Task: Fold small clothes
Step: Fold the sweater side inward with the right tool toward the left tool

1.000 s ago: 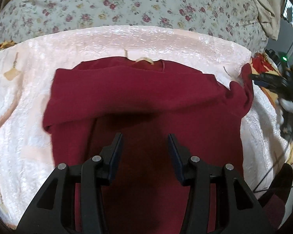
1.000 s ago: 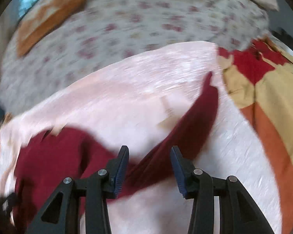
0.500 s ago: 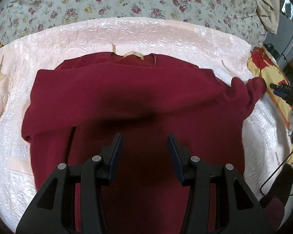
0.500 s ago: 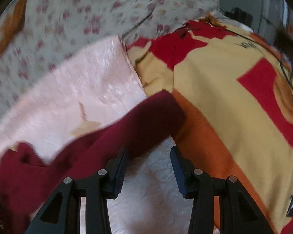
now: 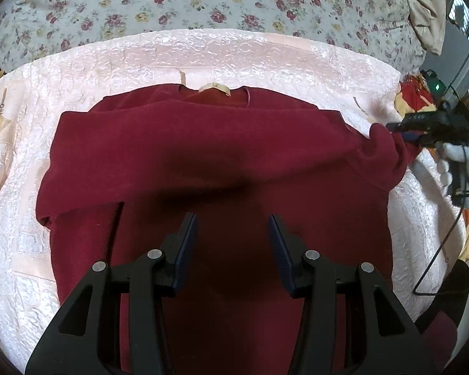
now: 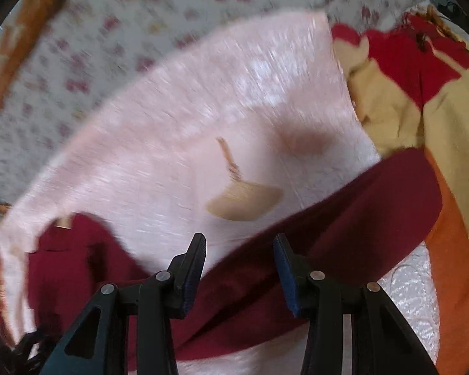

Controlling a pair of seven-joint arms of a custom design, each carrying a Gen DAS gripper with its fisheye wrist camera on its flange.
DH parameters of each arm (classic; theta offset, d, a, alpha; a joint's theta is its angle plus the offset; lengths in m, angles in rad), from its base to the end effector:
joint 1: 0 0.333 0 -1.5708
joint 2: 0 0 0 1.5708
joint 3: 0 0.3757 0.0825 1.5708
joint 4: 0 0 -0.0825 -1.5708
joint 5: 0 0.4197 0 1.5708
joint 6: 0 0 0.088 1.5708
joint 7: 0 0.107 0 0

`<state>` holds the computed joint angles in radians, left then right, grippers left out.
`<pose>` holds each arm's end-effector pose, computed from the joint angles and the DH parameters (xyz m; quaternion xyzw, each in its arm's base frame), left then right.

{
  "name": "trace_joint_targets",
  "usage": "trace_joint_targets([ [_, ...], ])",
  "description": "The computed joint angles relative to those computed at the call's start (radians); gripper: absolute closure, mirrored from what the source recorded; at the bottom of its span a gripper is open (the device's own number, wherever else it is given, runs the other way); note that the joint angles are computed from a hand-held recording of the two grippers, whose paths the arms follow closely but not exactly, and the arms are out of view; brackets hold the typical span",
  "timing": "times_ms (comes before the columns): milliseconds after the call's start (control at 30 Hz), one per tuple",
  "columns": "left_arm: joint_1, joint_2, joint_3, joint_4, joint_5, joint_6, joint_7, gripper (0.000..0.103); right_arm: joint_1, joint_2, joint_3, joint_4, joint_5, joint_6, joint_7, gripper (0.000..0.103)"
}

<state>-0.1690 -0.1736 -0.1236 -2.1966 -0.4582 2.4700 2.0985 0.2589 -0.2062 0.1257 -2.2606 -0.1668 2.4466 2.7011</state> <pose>0.5314 -0.1627 0.5487 -0.4797 0.8337 -0.2653 0.0670 0.4958 0.2044 0.5294 -0.4407 0.8733 -0.0829 0.1904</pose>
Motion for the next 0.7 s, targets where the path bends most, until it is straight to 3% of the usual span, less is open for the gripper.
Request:
trace_joint_targets([
  [67, 0.003, 0.003, 0.002, 0.004, 0.002, -0.004, -0.005, 0.057, -0.004, 0.004, -0.007, -0.038, 0.026, 0.068, 0.030, 0.061],
  [133, 0.005, 0.000, 0.006, 0.003, -0.008, -0.001, 0.001, 0.057, -0.019, -0.003, 0.005, -0.054, -0.021, 0.103, 0.074, 0.079],
  [233, 0.013, -0.002, 0.012, 0.006, -0.011, 0.012, -0.004, 0.057, -0.022, -0.025, 0.013, -0.082, -0.058, 0.200, 0.069, 0.093],
  [333, 0.026, 0.007, 0.020, 0.024, -0.021, 0.013, -0.032, 0.057, -0.039, -0.058, 0.045, -0.084, -0.138, 0.272, 0.091, 0.095],
  [467, 0.043, 0.012, 0.031, 0.045, -0.061, 0.027, -0.063, 0.057, -0.027, -0.058, 0.073, -0.045, -0.164, 0.440, 0.052, 0.098],
  [600, 0.054, 0.012, 0.037, 0.054, -0.088, 0.040, -0.088, 0.057, 0.091, 0.057, 0.066, 0.099, -0.077, 0.545, -0.163, 0.098],
  [633, 0.058, 0.011, 0.038, 0.053, -0.084, 0.036, -0.094, 0.057, 0.114, 0.083, 0.069, 0.134, -0.061, 0.532, -0.214, 0.098],
  [700, 0.061, 0.003, 0.040, 0.043, -0.084, 0.035, -0.085, 0.057, 0.111, 0.123, 0.113, 0.202, -0.161, 0.446, -0.188, 0.098],
])
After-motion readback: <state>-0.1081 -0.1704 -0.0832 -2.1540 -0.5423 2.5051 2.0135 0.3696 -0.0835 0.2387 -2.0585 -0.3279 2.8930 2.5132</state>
